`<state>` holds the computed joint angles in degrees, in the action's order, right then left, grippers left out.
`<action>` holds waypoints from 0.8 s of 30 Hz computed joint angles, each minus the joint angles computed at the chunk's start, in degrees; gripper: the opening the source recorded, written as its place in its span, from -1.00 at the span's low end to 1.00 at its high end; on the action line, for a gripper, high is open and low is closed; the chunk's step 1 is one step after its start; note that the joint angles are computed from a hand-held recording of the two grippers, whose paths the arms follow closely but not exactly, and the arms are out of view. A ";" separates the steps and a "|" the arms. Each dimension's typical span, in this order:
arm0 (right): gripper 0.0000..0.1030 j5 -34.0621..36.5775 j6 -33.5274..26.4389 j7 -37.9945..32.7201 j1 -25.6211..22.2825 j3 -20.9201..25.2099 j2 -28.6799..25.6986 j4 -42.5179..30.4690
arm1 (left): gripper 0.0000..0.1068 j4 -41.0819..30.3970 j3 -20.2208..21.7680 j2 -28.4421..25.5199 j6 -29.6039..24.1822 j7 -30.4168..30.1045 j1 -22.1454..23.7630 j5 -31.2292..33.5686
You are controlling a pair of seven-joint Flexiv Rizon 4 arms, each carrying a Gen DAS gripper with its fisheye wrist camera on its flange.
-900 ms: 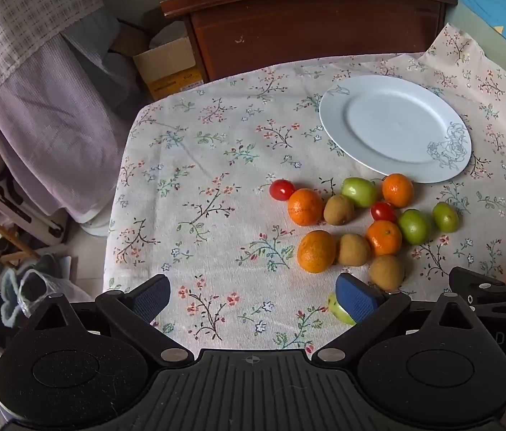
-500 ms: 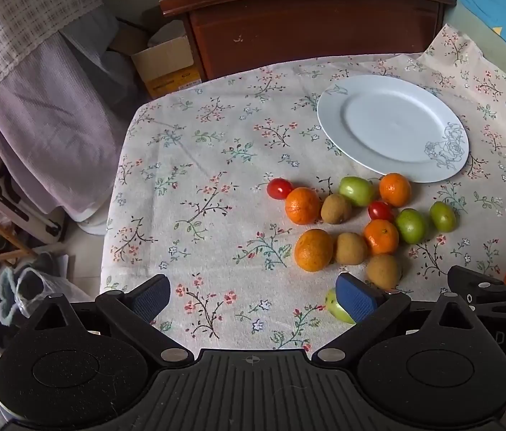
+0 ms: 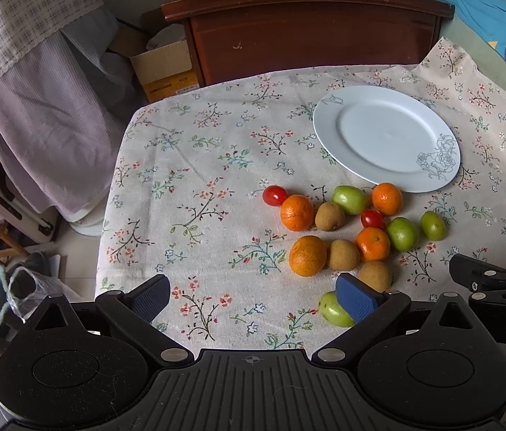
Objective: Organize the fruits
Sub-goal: 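Move the right tool to the lone tangerine while the left tool approaches the green pear-shaped fruit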
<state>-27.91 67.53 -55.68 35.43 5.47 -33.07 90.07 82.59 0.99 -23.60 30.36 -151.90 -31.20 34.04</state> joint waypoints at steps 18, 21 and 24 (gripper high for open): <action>0.98 7.77 5.21 8.37 -7.37 1.20 1.75 3.58 | 0.87 9.29 -1.74 4.22 11.46 2.29 3.87 -3.78; 0.89 10.84 1.64 3.56 -9.54 4.98 1.45 2.86 | 0.87 9.84 -1.90 3.48 14.53 4.04 3.99 -4.94; 0.74 11.37 -0.90 0.64 -8.94 5.14 1.53 3.05 | 0.85 9.21 -1.64 2.26 15.22 5.49 3.36 -5.29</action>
<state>-16.54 66.63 -55.03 26.49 10.62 -31.54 93.12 91.80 -0.65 -21.34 45.58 -146.41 -27.84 28.74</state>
